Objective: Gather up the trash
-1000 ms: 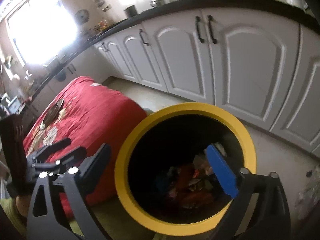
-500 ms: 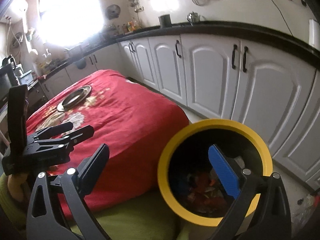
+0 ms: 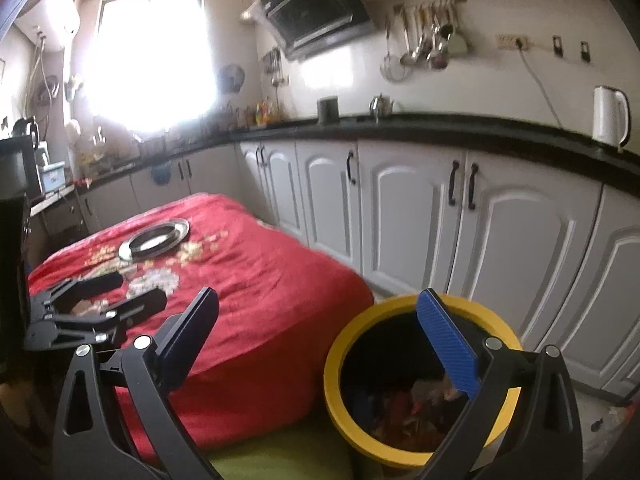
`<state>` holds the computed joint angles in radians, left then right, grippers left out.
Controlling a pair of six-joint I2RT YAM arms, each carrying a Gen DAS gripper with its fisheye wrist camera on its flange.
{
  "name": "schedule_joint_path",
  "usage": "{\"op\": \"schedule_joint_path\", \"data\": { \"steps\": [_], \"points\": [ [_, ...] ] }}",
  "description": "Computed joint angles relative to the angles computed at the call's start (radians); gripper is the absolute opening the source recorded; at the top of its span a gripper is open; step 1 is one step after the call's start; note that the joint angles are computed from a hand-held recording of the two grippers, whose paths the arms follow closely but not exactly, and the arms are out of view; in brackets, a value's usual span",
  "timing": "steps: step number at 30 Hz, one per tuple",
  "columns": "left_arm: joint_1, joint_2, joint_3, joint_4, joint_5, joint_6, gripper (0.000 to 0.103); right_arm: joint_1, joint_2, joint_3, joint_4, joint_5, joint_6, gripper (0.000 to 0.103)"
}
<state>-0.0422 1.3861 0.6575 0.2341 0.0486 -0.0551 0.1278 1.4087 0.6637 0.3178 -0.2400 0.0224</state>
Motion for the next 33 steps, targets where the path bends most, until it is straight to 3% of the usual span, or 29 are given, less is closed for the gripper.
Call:
{"op": "schedule_joint_path", "data": {
  "steps": [6, 12, 33],
  "points": [
    [-0.007, -0.081, -0.078, 0.065, -0.024, 0.013, 0.092, 0.031, -0.073, -0.114, 0.173, 0.084, 0.015, 0.097],
    [-0.001, -0.115, -0.119, 0.104, -0.030, 0.002, 0.092, 0.066, -0.076, -0.160, 0.248, 0.119, -0.008, 0.097],
    [0.008, -0.118, -0.145, 0.121, -0.025, -0.023, 0.092, 0.102, -0.037, -0.150, 0.240, 0.157, -0.025, 0.097]
  ]
}}
